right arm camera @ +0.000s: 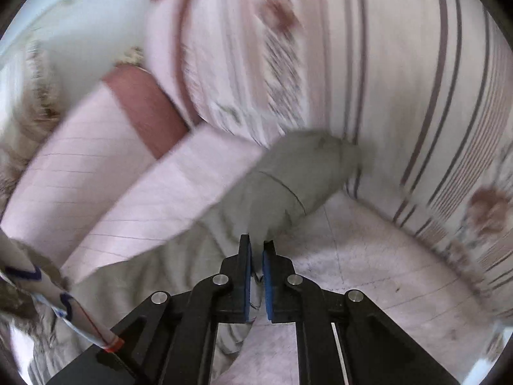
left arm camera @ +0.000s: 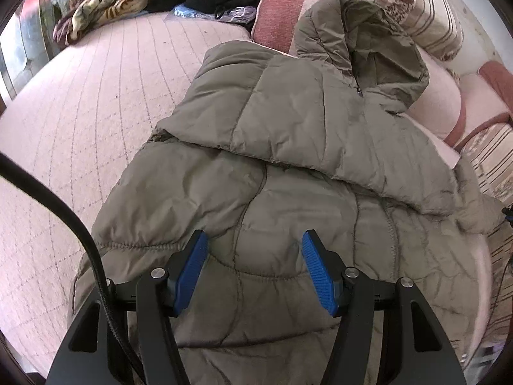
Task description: Fold large clothes
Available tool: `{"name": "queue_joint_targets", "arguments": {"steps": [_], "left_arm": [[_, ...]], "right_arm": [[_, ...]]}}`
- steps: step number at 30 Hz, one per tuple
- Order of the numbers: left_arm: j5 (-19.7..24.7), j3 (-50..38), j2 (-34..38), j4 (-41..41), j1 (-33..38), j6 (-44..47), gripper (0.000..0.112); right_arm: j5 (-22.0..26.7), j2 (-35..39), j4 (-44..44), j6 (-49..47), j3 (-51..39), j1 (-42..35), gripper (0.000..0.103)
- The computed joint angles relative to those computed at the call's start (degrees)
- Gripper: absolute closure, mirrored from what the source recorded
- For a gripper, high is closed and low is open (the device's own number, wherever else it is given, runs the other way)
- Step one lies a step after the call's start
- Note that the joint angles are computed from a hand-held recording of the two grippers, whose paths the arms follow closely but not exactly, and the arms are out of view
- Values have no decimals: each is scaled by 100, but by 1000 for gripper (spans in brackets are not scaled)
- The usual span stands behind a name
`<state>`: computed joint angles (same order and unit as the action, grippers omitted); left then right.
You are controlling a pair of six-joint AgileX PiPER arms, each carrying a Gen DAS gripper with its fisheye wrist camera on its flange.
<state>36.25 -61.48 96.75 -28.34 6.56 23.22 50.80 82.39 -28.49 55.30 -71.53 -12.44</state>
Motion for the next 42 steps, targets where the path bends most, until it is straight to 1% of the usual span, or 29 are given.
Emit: {"name": "queue_joint_targets", "arguments": {"steps": [1, 3, 4, 6, 10, 12, 15, 18, 21, 24, 26, 28, 30, 31, 32, 33, 34, 35, 36, 37, 38, 39, 40, 42], "left_arm": [[133, -47, 9, -131, 93, 102, 52], [286, -94, -19, -259, 237, 181, 52], [325, -106, -53, -302, 309, 204, 52], [404, -132, -129, -368, 433, 257, 52], [559, -226, -229, -541, 721, 443, 52], [510, -237, -306, -576, 833, 502, 52], [469, -292, -376, -574, 986, 578, 52], [658, -513, -253, -601, 1167, 565, 52], [839, -732, -83, -632, 1343, 519, 52], [839, -840, -12, -599, 1435, 506, 52], [770, -892, 13, -530, 1449, 437, 52], [799, -963, 47, -500, 1470, 400, 52], [880, -1070, 129, -530, 1495, 371, 52], [935, -1142, 190, -556, 1508, 356, 52], [995, -1219, 257, -595, 1516, 343, 52], [1032, -1262, 304, -636, 1516, 344, 51], [1073, -1317, 366, -697, 1511, 353, 50], [1113, -1361, 422, -755, 1501, 362, 49], [1144, -1386, 466, -792, 1485, 365, 49], [1203, -1409, 514, -843, 1471, 382, 49], [1287, -1426, 567, -923, 1461, 416, 49], [1353, -1432, 600, -983, 1452, 445, 49], [1423, -1419, 621, -1062, 1439, 489, 49], [1610, -1422, 670, -1248, 1399, 600, 49]], "right_arm": [[310, -97, -224, 38, -266, 420, 96], [725, -159, -434, 39, -776, 1138, 96], [822, -139, -490, 63, -940, 1397, 96], [1109, -13, -625, 91, -1478, 2253, 96], [1302, 418, -729, 231, -2074, 3520, 97], [1214, 853, -622, 270, -2369, 4005, 96], [1049, 1328, -391, 258, -2570, 4421, 97], [778, 1966, 5, 199, -2736, 4729, 97], [497, 2479, 396, 166, -2782, 4866, 97], [436, 3219, 819, -71, -3079, 4989, 97], [406, 3527, 965, -170, -3154, 4998, 97], [508, 3809, 984, -184, -3286, 5068, 95], [633, 3947, 719, -130, -3299, 5230, 93], [694, 3973, 648, -184, -3363, 5253, 91], [649, 3930, 553, -204, -3261, 5303, 87], [556, 3808, 583, -265, -3108, 5325, 75], [342, 3633, 579, -200, -2787, 5345, 58], [224, 3477, 483, -75, -2608, 5387, 50], [166, 3251, 158, 253, -2317, 5501, 37], [200, 3135, -39, 401, -2256, 5578, 34], [165, 2933, -241, 611, -2016, 5668, 34], [73, 2673, -329, 753, -1693, 5716, 34], [102, 2513, -358, 844, -1569, 5779, 34], [22, 1989, -487, 1193, -943, 5880, 33]]}}
